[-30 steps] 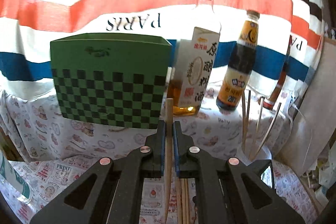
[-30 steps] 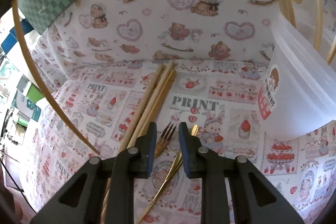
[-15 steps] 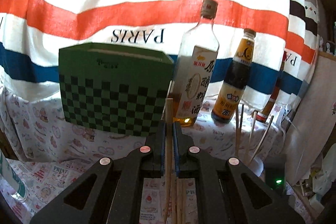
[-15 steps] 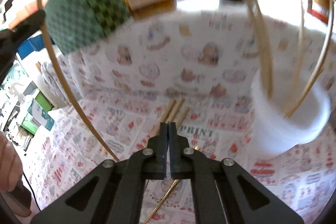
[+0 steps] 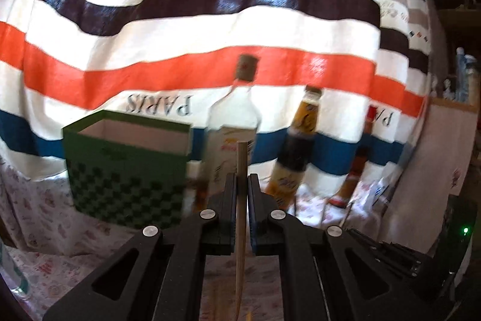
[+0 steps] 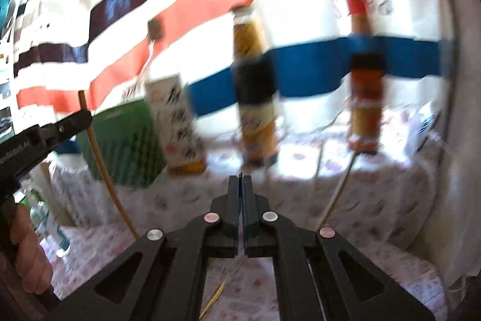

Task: Organize utensils
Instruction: 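Lift both held chopsticks and carry them over the white cup, then open both tools to drop the chopsticks into the white cup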

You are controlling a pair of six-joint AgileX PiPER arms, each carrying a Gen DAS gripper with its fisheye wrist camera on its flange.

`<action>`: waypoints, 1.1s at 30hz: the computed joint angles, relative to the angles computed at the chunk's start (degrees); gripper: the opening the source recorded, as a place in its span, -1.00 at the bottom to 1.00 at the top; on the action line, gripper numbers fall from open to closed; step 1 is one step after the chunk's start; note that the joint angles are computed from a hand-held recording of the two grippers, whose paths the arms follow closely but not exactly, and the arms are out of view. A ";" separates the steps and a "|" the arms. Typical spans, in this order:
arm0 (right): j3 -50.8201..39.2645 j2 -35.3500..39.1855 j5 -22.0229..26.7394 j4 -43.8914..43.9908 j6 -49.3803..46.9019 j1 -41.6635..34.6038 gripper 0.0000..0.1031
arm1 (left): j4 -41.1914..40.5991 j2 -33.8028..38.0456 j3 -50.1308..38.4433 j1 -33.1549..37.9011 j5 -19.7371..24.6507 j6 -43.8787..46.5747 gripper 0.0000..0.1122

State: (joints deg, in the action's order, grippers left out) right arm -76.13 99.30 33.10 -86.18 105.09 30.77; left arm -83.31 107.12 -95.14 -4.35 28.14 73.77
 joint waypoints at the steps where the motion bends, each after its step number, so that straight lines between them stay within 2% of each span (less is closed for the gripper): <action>1: 0.61 -0.67 1.41 -1.05 1.30 -0.10 -0.97 | -0.41 -0.07 -0.54 -0.59 0.07 -0.19 -0.90; 9: 2.19 -0.66 6.50 -3.07 4.59 -3.44 -0.97 | -1.35 1.42 -6.51 -6.02 -0.57 -1.59 -0.90; 16: 3.78 -0.99 10.24 -3.74 6.62 -5.21 -0.97 | -6.50 4.01 -9.94 -11.09 -3.21 3.91 -0.90; 19: 3.61 -0.58 8.46 -1.91 5.89 -6.94 -0.97 | -6.14 6.35 -11.71 -12.56 -3.80 3.33 -0.90; 24: 1.69 0.87 1.68 5.38 -0.66 -10.49 -0.97 | -5.42 10.19 -13.06 -14.37 -5.68 3.36 -0.90; 27: 1.23 1.08 -3.18 10.28 -4.58 -12.62 -0.97 | 0.71 12.87 -15.10 -14.85 -6.04 -2.59 -0.90; 33: 0.57 1.83 -11.87 21.46 -13.84 -16.23 -0.92 | 11.62 15.75 -17.31 -14.06 -2.38 -13.01 -0.90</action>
